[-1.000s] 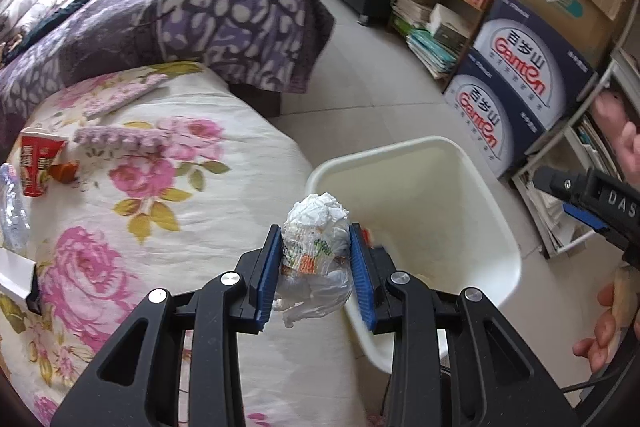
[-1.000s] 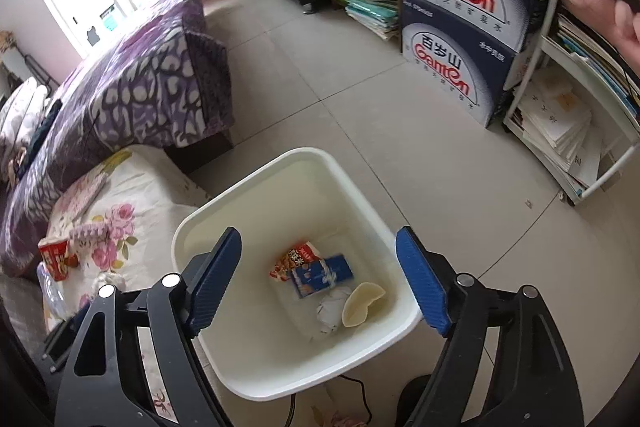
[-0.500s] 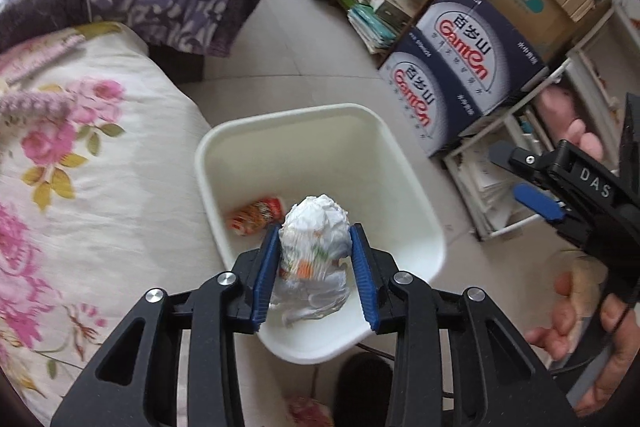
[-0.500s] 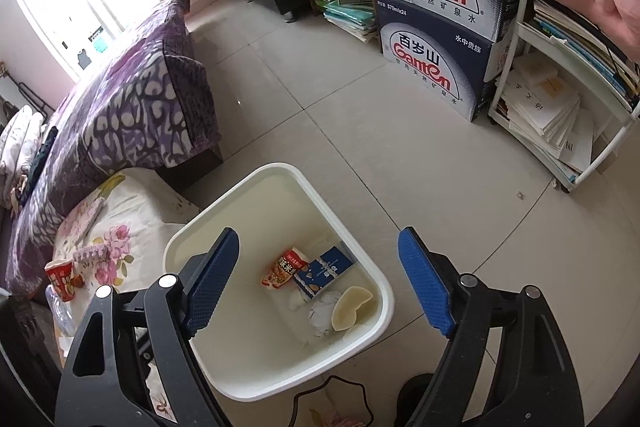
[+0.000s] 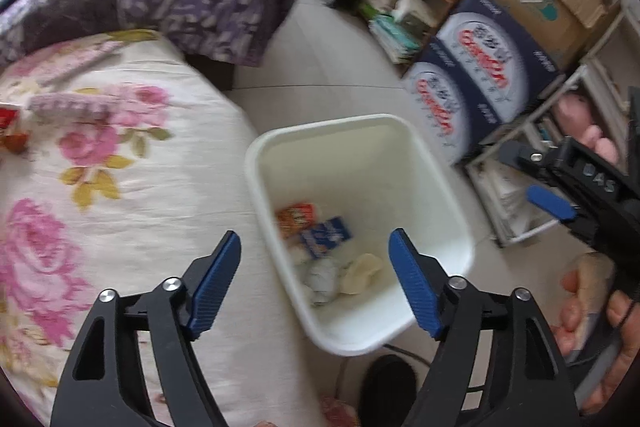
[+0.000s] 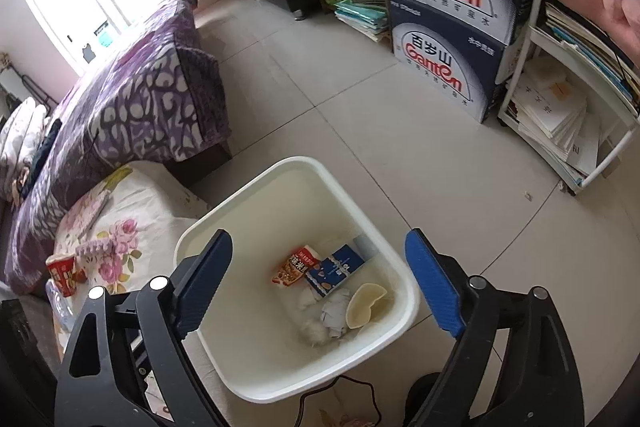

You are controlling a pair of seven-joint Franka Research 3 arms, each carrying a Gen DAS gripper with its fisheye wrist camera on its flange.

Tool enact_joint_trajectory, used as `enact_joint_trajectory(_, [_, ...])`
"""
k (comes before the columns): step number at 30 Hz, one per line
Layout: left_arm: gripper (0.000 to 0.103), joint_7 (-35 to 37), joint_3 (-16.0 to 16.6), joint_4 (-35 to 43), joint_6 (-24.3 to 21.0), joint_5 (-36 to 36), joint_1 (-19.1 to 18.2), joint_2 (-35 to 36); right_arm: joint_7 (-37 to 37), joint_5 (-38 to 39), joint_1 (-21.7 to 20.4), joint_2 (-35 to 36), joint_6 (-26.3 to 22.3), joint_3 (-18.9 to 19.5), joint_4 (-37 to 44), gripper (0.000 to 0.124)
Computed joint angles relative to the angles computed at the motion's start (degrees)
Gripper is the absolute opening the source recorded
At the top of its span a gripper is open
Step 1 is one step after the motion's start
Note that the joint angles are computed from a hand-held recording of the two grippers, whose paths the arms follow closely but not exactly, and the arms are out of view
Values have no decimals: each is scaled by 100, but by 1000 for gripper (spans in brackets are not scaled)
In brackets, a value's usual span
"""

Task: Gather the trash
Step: 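Lower the clear plastic wrapper into the bin and open the left tool, then grasp the white carton with the left tool while the right tool grasps the pink fuzzy strip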

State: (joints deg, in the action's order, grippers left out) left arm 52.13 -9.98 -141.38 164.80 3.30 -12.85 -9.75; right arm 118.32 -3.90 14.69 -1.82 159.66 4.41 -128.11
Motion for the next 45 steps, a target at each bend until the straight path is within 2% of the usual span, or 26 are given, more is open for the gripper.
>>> enact_joint_trajectory(2, [81, -781, -284, -50, -324, 923, 441, -158, 154, -176, 38, 53, -22, 47, 55, 88])
enact_joint_trajectory(4, [84, -1392, -446, -78, -697, 1688, 721, -289, 264, -277, 101, 103, -56, 79, 119, 90])
enact_joint_trajectory(6, [89, -1920, -515, -116, -1204, 2291, 912, -419, 315, -316, 172, 158, -84, 99, 175, 92])
enact_joint_trajectory(8, [89, -2349, -504, -187, -1652, 2700, 1020, -537, 323, -327, 258, 235, -133, 120, 253, 92])
enact_joint_trajectory(12, [89, -3272, -353, -467, -2570, 3169, 1290, -888, 336, -384, 461, 449, -263, 143, 464, 93])
enact_joint_trajectory(20, [92, -5162, 115, -1226, -3357, 3382, 2099, -1803, 298, -510, 912, 819, -411, 148, 805, 93])
enact_joint_trajectory(24, [92, -5290, 514, -1351, -3276, 3119, 2417, -1727, 342, -721, 1098, 953, -500, 103, 926, 93])
enact_joint_trajectory(28, [92, -5143, 735, -1322, -3027, 2859, 2634, -1426, 285, -737, 1197, 1079, -608, 85, 1046, 93])
enact_joint_trajectory(32, [92, -4498, 1047, -1459, -2334, 2336, 2679, -1208, 217, -707, 1290, 1185, -639, 82, 1146, 93])
enact_joint_trajectory(36, [91, -4171, 1021, -1695, -1915, 2148, 2863, -1325, 105, -717, 1395, 1288, -625, 90, 1242, 93])
enact_joint_trajectory(37, [86, -4113, 1011, -1769, -1814, 2111, 2898, -1403, 37, -694, 1420, 1319, -607, 108, 1266, 93])
enact_joint_trajectory(41, [56, -3653, 1073, -2101, -1580, 1899, 2982, -1872, -191, -625, 1521, 1389, -440, 141, 1290, 93])
enact_joint_trajectory(42, [50, -3436, 1205, -2273, -1400, 1769, 2968, -2061, -275, -594, 1541, 1397, -380, 155, 1282, 93])
enact_joint_trajectory(45, [43, -2659, 1657, -2654, -1174, 1190, 2842, -2604, -1082, 28, 1475, 1479, -88, 444, 1281, 93])
